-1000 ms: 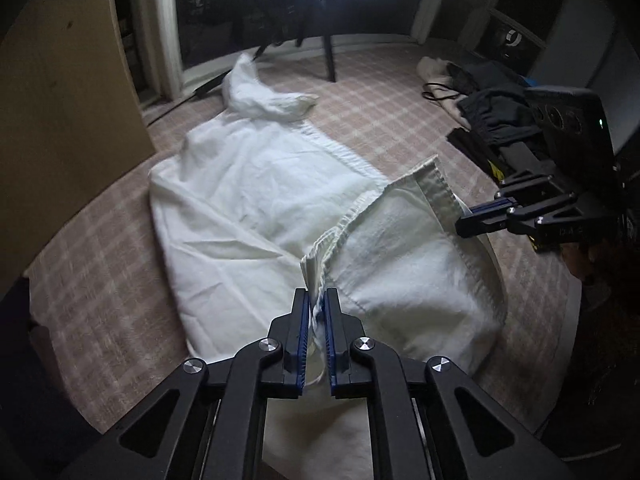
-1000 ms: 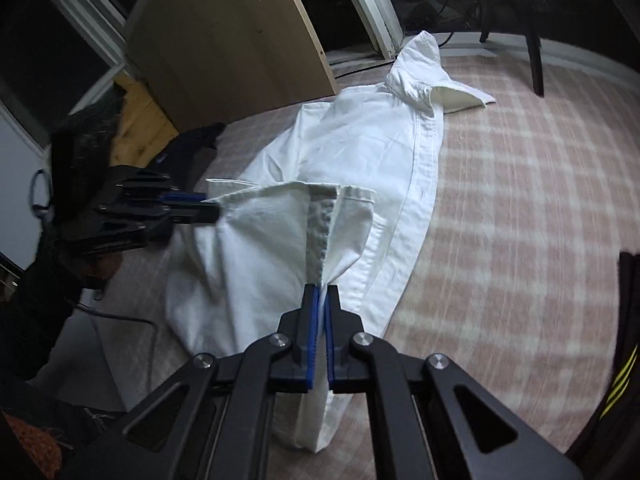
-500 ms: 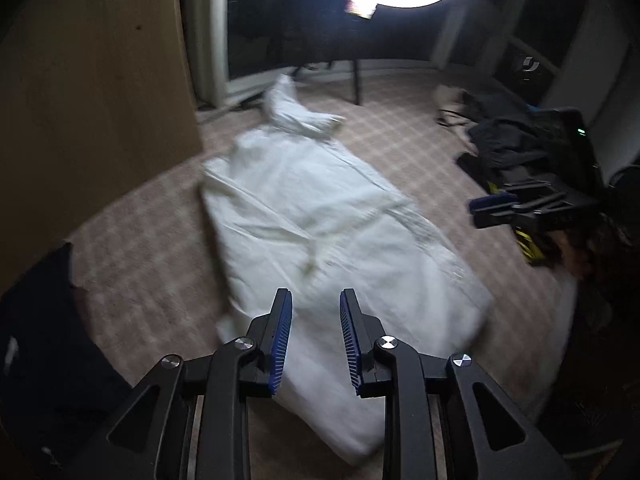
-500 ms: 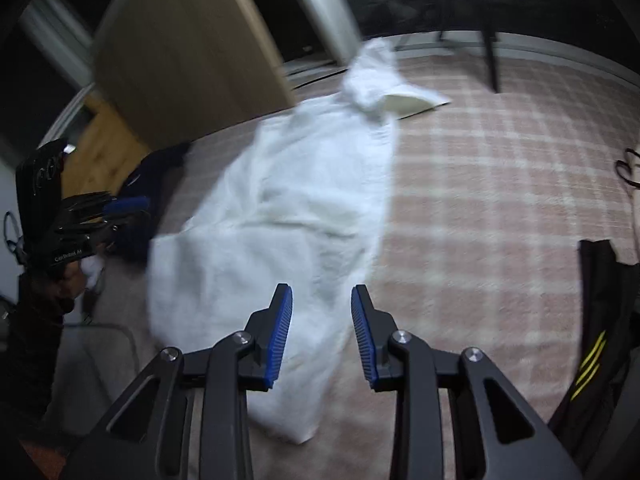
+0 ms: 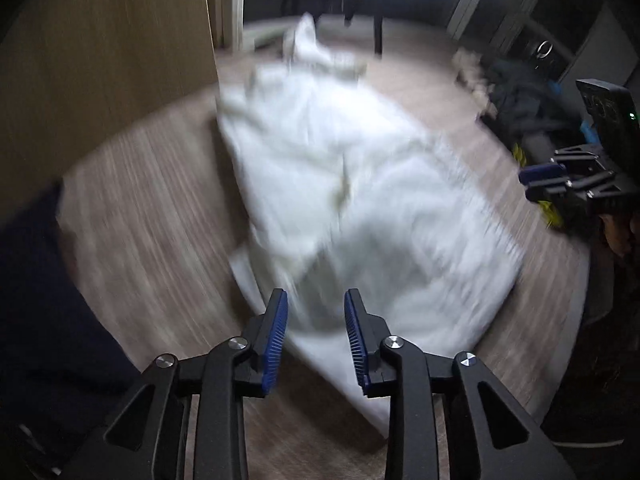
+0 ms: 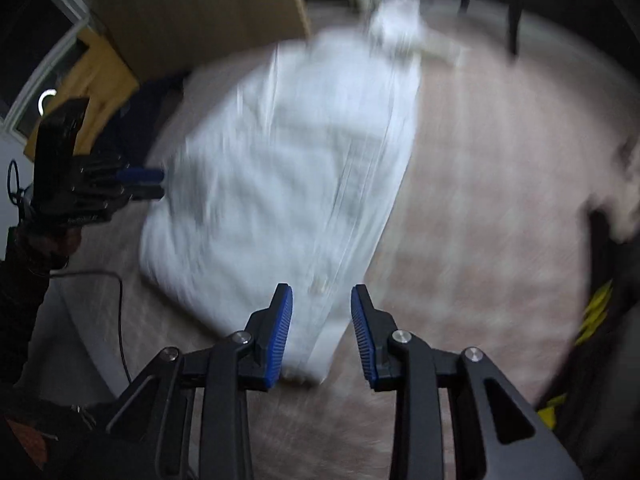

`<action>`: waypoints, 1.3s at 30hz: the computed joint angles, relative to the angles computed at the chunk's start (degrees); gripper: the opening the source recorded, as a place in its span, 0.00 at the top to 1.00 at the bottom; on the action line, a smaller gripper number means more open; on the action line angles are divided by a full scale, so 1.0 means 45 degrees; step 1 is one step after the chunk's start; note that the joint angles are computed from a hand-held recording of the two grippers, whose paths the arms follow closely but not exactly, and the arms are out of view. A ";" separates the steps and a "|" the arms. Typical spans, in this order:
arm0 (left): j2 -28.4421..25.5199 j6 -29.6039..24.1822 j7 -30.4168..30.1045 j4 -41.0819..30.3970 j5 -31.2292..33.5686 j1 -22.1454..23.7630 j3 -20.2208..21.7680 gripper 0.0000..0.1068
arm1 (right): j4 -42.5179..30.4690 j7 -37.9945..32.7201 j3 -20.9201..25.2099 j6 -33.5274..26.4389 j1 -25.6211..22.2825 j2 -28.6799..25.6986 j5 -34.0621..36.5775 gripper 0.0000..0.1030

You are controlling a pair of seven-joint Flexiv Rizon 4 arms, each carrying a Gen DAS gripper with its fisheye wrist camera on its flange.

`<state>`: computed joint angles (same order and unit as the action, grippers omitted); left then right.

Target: Fold clothes

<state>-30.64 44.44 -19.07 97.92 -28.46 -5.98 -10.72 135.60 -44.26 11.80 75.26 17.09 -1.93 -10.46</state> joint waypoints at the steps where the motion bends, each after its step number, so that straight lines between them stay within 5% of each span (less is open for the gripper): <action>1: -0.0024 0.0119 0.0048 -0.0252 -0.0079 -0.0014 -0.0083 0.66 | -0.0148 0.0471 -0.0259 -0.0035 -0.0115 0.0102 -0.0709 0.69; 4: -0.0348 0.0286 -0.0175 -0.1210 0.0094 -0.0273 -0.0148 0.66 | -0.0765 0.1502 -0.0788 -0.0048 -0.0589 0.0121 -0.2299 0.60; 8: -0.1492 0.0033 -0.1138 -0.3132 0.0671 -0.0826 -0.0079 0.63 | -0.2359 0.0753 -0.1057 0.0164 -0.1006 -0.1282 -0.1070 0.59; 11: -0.2687 -0.0096 -0.2067 -0.4809 0.1329 -0.1402 0.0040 0.59 | -0.3751 0.0518 -0.1536 -0.0147 -0.1027 -0.2806 -0.1270 0.42; 19: -0.6887 -0.2682 -0.4186 -1.0942 0.3213 -0.2743 0.0768 0.58 | -0.6804 -0.1488 -0.0769 -0.0298 -0.2409 -0.6257 0.0623 0.41; 22: -0.7563 -0.3187 -0.4082 -1.1840 0.3246 -0.2752 0.0565 0.59 | -0.7515 -0.2284 -0.0525 -0.0593 -0.2719 -0.6885 0.1174 0.41; 28: -0.7778 -0.3735 -0.3723 -1.2061 0.2675 -0.2502 0.0091 0.84 | -0.7971 -0.3482 -0.0190 0.0541 -0.2996 -0.7575 0.1952 0.40; 29: -0.7755 -0.3772 -0.3701 -1.2025 0.2564 -0.2448 0.0037 0.88 | -0.8056 -0.3638 -0.0120 0.0690 -0.3041 -0.7683 0.2026 0.42; 32: -0.7663 -0.3865 -0.3633 -1.1870 0.2228 -0.2280 -0.0125 0.94 | -0.8226 -0.4115 0.0414 0.1041 -0.3409 -0.7932 0.2465 0.87; 39: -0.5791 -0.2236 -0.2420 -0.8912 0.1378 -0.1604 -0.0808 0.95 | -0.7366 -0.4147 0.0459 0.3300 -0.3174 -0.7406 0.3090 0.94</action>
<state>-56.70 34.38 -29.96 57.82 -22.26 -13.20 -14.36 102.46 -62.92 13.86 90.11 2.81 -35.26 3.45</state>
